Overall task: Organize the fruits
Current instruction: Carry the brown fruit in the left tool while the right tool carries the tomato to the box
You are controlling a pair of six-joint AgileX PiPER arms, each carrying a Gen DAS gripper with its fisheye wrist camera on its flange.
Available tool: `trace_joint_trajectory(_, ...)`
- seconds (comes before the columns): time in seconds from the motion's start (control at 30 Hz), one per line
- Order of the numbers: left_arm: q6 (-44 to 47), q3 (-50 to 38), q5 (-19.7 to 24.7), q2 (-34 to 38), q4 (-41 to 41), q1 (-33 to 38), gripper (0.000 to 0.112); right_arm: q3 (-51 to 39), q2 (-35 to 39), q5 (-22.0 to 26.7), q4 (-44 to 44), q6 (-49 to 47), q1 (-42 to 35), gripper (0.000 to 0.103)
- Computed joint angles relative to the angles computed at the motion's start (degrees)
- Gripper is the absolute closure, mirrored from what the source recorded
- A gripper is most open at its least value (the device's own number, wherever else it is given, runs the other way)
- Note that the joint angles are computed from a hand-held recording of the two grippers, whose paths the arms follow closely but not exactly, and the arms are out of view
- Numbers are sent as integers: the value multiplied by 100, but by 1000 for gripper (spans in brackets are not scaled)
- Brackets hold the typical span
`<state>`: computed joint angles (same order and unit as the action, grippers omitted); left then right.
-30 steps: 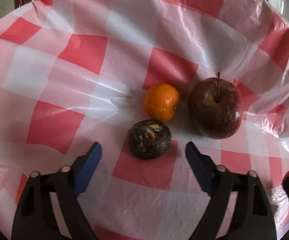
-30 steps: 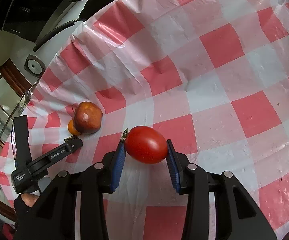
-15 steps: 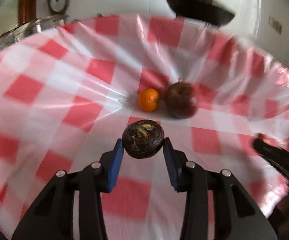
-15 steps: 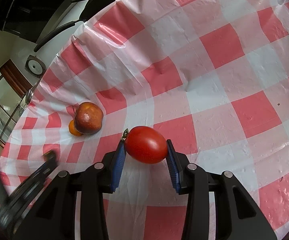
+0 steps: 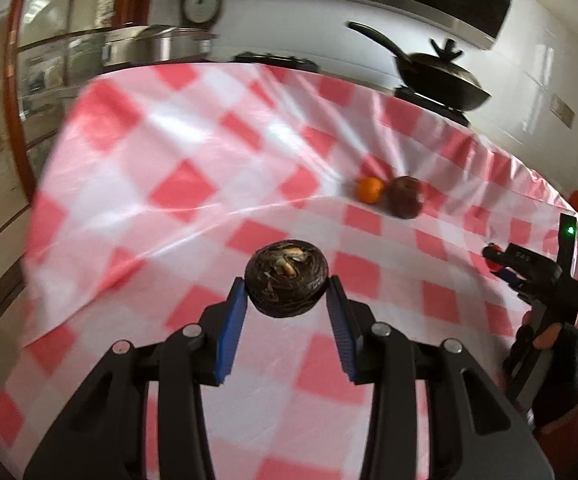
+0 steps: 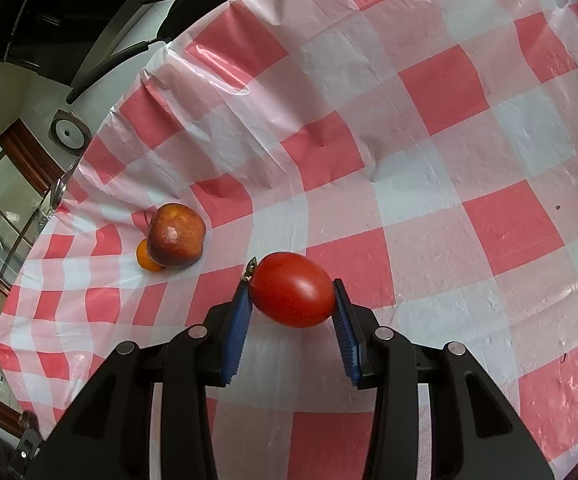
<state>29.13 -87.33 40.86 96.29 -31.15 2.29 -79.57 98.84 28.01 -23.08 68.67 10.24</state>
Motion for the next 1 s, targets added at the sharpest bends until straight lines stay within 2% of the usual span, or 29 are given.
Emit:
trace_joint_trajectory(0.17, 555, 443, 309, -290, -503, 796, 71, -38, 22, 58, -42, 69, 10, 63)
trace_joint_trajectory(0.27, 929, 773, 501, -428, -697, 1286, 71, -163, 63, 250, 171, -290, 73, 63)
trace_joint_trajectory(0.33, 1140, 949, 606, -475, -828, 1565, 71, -182, 3, 504, 88, -277, 246, 63)
trace_joint_trajectory(0.43, 1413, 1170, 736, -524, -982, 1964, 71, 68, -216, 446, 31, 27, 591, 63)
trace_joint_trajectory(0.67, 1966, 1436, 1031, -675, -1378, 2724, 71, -366, -270, 942, -663, 493, 2030, 63)
trace_joint_trajectory(1.0, 2757, 1613, 1620, -681, -1894, 3811, 71, -2170, 676, 1996, -1094, 149, 4003, 63)
